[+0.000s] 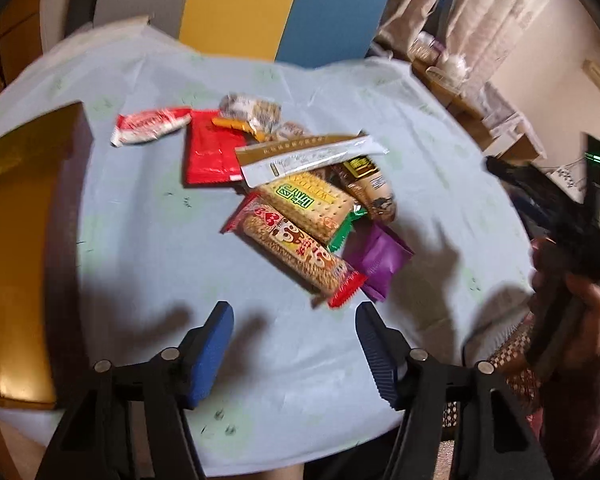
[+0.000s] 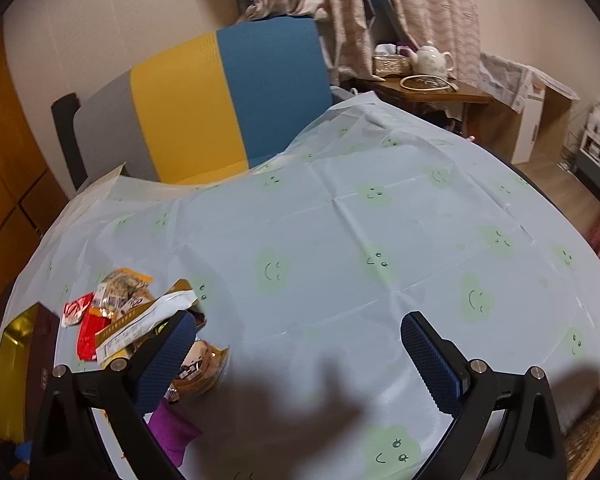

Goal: Organize snacks
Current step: 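Grasp the tan peanut bar with the left tool while the right tool moves toward the pile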

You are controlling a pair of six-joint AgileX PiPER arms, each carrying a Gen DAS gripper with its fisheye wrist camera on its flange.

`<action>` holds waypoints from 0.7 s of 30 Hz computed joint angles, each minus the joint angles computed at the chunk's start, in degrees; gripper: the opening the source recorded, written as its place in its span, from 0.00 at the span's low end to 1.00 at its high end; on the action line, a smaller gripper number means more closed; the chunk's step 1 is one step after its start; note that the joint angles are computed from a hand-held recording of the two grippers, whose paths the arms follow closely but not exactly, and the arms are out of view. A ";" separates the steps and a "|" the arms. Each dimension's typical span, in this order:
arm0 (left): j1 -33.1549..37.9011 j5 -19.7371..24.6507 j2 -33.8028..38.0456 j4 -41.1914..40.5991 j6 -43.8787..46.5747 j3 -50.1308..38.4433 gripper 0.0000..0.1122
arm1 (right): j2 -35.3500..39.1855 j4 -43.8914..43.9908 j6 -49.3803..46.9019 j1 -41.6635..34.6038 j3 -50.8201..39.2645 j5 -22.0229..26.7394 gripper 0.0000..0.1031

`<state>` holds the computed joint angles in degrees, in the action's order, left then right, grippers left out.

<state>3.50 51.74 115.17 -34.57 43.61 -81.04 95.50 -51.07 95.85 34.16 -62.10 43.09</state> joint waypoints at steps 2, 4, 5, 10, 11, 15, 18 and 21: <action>-1.72 1.87 3.74 2.11 -5.43 -4.46 0.53 | 0.14 -0.92 0.33 0.18 0.02 -0.15 1.00; -3.20 1.82 5.97 3.51 -9.12 -6.98 0.53 | -0.05 -1.23 0.53 0.12 0.33 -0.56 1.00; -3.66 2.76 7.88 3.78 -11.27 -9.26 0.53 | -0.11 -1.27 0.66 0.05 0.43 -0.94 1.00; -4.25 3.46 12.43 4.66 -17.13 -14.81 0.48 | -0.32 -1.69 0.85 -0.20 0.75 -2.67 1.00; -4.11 3.21 12.57 3.94 -17.08 -14.90 0.47 | -0.28 -1.74 0.76 -0.16 0.75 -2.86 1.00; -5.28 0.99 13.67 5.10 -18.20 -15.52 0.47 | 0.20 -1.08 -0.57 -0.16 0.31 -3.42 1.00; -5.96 -1.87 12.25 6.14 -15.53 -13.18 0.46 | 0.69 -0.19 -1.79 -0.27 -0.21 -3.43 1.00; -4.27 -1.65 10.08 5.11 -10.28 -10.23 0.37 | 1.06 1.14 -3.01 -0.48 -0.57 -3.23 1.00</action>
